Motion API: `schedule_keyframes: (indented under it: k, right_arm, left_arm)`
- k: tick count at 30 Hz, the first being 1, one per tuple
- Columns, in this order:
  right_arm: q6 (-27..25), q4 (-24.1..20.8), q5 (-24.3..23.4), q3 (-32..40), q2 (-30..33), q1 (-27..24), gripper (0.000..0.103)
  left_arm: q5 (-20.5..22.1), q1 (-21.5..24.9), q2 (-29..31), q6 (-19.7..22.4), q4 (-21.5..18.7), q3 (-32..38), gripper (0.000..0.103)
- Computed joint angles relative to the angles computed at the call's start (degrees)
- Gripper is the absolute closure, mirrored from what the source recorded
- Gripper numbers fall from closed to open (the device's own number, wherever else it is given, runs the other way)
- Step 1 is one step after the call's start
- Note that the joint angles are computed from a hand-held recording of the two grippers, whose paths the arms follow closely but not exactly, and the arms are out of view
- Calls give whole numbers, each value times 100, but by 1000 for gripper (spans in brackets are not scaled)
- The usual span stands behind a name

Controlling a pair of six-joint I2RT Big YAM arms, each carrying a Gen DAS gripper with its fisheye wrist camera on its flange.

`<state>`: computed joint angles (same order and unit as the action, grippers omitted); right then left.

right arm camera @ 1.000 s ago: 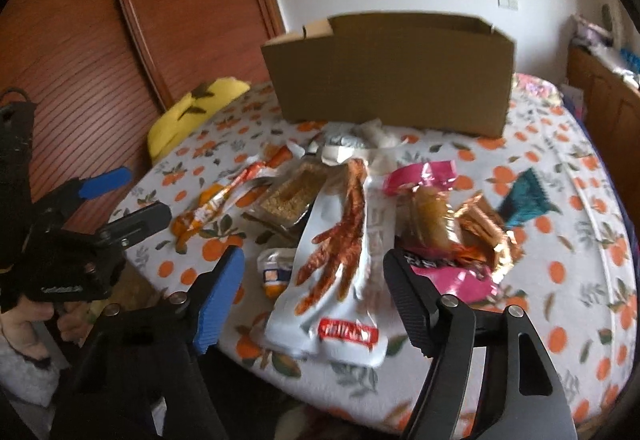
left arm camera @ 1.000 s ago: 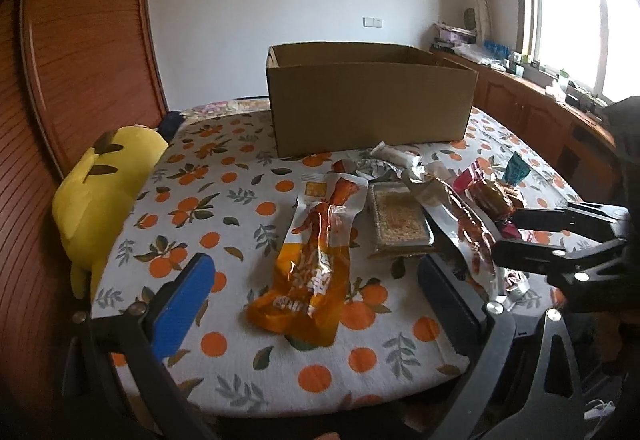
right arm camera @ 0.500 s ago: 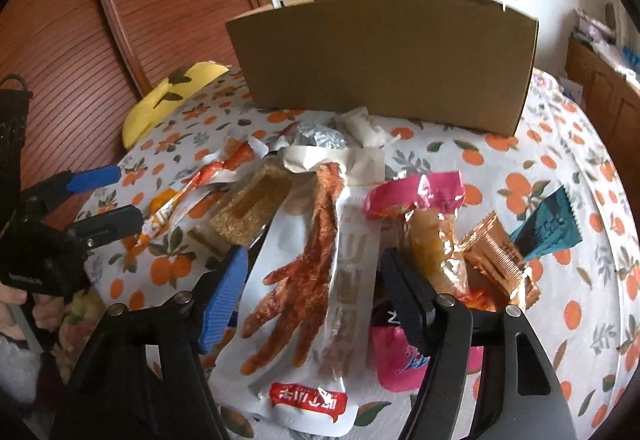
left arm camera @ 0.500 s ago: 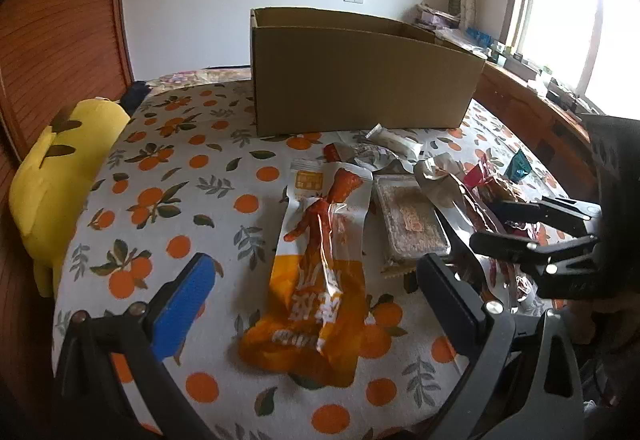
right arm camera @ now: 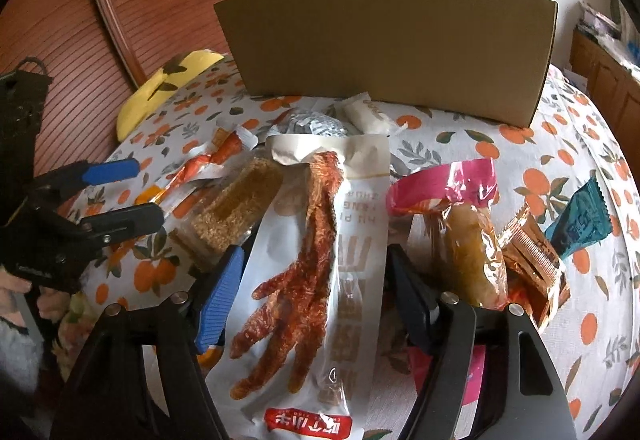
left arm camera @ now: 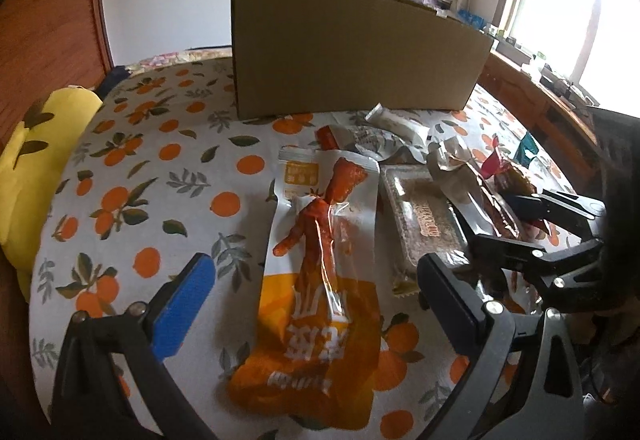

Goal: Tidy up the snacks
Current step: 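Lower the right tool onto the white chicken-feet pack while the left tool grasps the orange spicy-strip pack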

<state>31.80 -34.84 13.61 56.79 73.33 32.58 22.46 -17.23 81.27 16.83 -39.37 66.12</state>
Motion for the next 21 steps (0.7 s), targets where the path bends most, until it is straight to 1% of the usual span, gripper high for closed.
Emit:
schedule_keyframes:
  k: [1, 3, 7, 10, 11, 12, 13, 15, 16, 18, 20, 21]
  right_arm:
    - [-18, -7, 60, -7, -5, 22, 35]
    - [-30, -41, 122, -19, -30, 35, 37]
    - [42, 129, 154, -162, -148, 45, 39]
    - [17, 206, 189, -187, -166, 84, 41]
    - [1, 240, 184, -197, -180, 93, 41]
    - [0, 266, 179, -212, -203, 96, 42]
    - [13, 299, 155, -238, -233, 90, 42]
    - [39, 364, 111, -292, -283, 66, 42]
    - [48, 363, 117, -309, -299, 53, 42]
    - [45, 384, 124, -362, -350, 36, 42]
    - [34, 393, 152, -384, -389, 36, 42]
    - [33, 399, 174, -402, -415, 43, 42]
  left_arm:
    - [-16, -19, 54, 25, -25, 44, 2]
    - [-58, -63, 132, 46, -27, 112, 2]
    - [-24, -83, 261, -28, -88, 257, 4]
    - [80, -66, 341, -96, -213, 368, 14]
    - [107, -57, 341, -132, -210, 372, 22]
    - [64, -60, 337, -154, -203, 373, 26]
    - [9, -71, 335, -158, -188, 369, 28]
    - [-48, -81, 368, -158, -196, 377, 40]
    - [-91, -89, 395, -157, -230, 392, 42]
    - [-231, -123, 384, -128, -111, 347, 42]
    - [-338, -159, 391, -107, -86, 342, 37]
    - [-381, -181, 396, -75, -105, 354, 37]
